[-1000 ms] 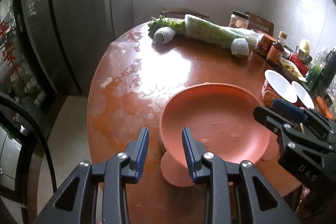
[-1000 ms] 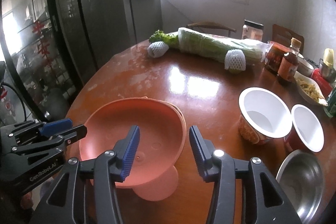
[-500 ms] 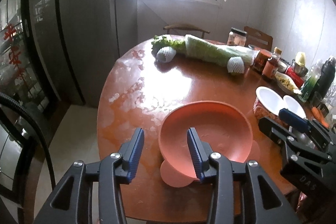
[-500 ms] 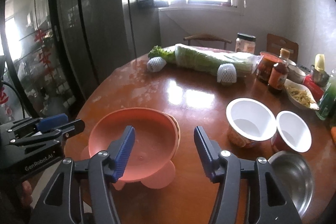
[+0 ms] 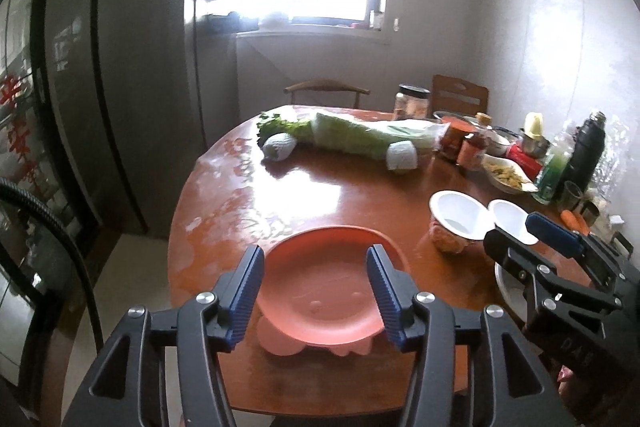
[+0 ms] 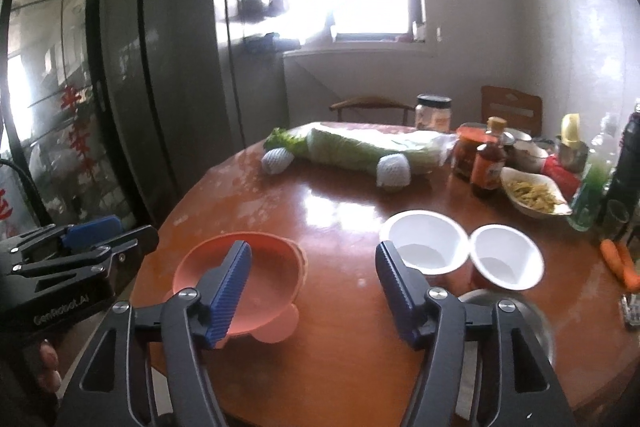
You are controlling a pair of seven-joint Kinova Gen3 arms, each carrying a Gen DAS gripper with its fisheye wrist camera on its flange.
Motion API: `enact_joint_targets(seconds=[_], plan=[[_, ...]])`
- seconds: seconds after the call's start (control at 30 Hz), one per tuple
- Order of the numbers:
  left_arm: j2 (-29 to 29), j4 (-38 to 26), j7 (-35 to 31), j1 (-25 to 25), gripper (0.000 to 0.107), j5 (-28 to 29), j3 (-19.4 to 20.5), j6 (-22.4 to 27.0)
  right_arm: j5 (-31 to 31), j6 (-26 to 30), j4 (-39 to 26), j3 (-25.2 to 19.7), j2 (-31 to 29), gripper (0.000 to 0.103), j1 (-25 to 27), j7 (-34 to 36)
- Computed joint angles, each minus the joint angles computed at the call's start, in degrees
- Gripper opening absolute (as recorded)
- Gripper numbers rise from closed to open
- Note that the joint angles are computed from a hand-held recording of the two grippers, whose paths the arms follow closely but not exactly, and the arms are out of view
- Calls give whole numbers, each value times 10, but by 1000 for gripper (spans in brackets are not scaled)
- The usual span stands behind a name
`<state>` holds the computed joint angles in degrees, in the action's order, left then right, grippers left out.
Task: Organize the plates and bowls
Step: 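Lower the pink bowl onto the shell plate and open both grippers, then move both grippers to the rim of the empty silver bowl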
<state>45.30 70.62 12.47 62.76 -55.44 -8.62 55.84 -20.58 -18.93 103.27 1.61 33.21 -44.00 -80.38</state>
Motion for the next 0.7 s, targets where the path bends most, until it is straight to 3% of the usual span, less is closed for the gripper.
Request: enact_joint_targets(seconds=[0.3, 0.7], plan=[[30, -78, -76, -4, 53, 21, 8, -3, -18, -43, 53, -3, -28, 69, 23, -1], [88, -208, -193, -9, 54, 96, -6, -7, -28, -84, 98, -20, -42, 70, 83, -19]])
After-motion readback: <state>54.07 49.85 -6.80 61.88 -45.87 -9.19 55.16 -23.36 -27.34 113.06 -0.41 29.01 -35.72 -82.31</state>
